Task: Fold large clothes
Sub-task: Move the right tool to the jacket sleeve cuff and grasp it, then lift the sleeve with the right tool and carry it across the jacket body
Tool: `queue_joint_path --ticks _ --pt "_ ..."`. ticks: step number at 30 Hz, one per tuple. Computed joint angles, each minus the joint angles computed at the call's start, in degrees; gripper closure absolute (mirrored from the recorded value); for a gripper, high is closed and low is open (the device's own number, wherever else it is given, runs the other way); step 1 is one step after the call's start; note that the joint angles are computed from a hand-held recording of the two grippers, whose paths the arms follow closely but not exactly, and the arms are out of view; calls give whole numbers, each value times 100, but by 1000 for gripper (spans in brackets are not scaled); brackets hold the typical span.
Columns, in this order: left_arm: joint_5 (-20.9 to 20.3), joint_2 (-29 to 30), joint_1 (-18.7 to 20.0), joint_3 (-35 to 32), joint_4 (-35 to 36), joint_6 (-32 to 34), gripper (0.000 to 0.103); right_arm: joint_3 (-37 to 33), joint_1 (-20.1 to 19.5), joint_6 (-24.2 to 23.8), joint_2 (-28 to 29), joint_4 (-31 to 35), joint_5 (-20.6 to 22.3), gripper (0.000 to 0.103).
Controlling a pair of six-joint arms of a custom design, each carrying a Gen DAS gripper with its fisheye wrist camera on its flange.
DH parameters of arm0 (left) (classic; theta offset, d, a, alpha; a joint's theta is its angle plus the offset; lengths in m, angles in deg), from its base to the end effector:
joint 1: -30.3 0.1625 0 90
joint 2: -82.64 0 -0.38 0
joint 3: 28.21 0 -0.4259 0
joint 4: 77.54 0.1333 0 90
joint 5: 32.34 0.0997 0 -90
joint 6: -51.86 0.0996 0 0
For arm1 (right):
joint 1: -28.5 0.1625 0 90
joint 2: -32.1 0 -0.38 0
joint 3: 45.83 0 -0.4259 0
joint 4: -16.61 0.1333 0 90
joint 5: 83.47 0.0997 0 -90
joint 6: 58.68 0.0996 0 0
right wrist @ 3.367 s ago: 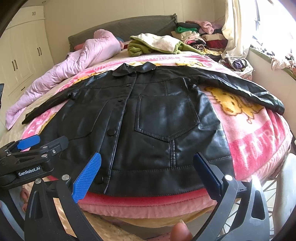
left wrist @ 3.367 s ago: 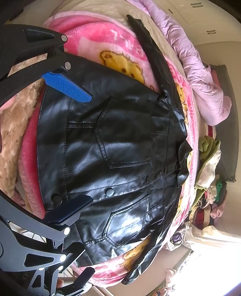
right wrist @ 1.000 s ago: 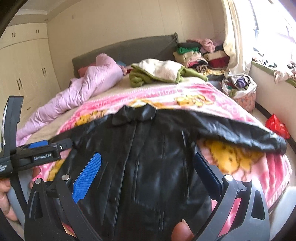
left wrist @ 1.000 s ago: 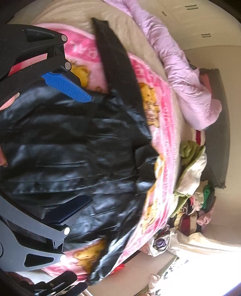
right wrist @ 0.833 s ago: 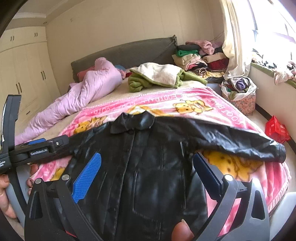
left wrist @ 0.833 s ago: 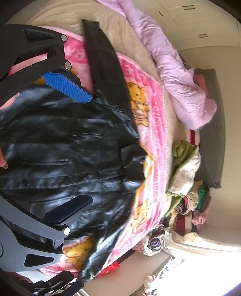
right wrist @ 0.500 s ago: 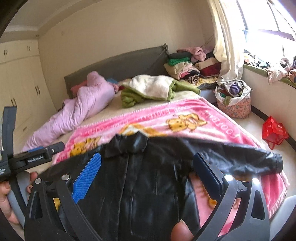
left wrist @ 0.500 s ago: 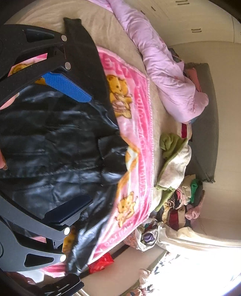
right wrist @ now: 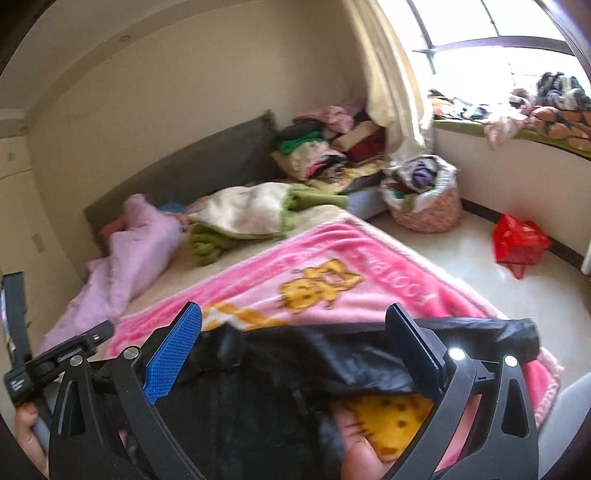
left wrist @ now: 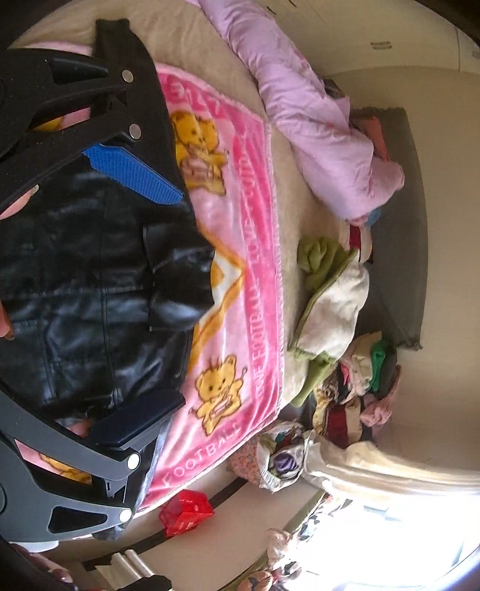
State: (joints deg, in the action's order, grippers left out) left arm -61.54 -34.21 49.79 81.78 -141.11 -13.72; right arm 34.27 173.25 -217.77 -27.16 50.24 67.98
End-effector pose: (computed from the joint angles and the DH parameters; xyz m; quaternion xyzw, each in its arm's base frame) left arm -0.2366 -0.3174 0.4732 0.1225 0.8455 -0.4077 0.3224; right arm 0.4664 -0.2736 0.2409 0.0891 -0.8286 0.5056 0.2234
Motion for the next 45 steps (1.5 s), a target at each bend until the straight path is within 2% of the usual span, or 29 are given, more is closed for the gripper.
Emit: queue_joint_path --ticks 5,9,14,19,27,32,37,40,42,45 --pt "-118 93 191 585 -1272 887 9 554 -371 531 -411 17 182 4" --pt "-350 178 365 987 -2024 1425 9 953 -633 842 -660 -72 335 4" --pt "-607 274 544 1365 -2621 1766 9 1480 -945 1323 -993 -96 439 4" --pt "-755 308 636 1635 -2883 1911 9 1928 -1185 1531 -1263 -94 542 4" --pt "-853 255 788 2012 -3049 2001 9 2762 -1831 2028 -1835 -323 184 4" --pt "-839 197 965 2167 -3143 2064 9 3145 -2171 2430 -2094 -445 150 4" --pt "-935 188 1217 2313 -3437 2240 9 3432 -2726 2592 -2416 -629 -233 4" --pt "-1010 235 1380 2380 -3536 2347 9 3539 -3130 2511 -2557 -791 -470 4" --pt "-1095 239 1484 2406 -3566 2446 9 3619 -3506 2340 -2692 -985 -788 4" --pt "-1390 181 1684 2380 -3710 2752 9 3717 -3888 1981 -2815 -1324 -1050 4"
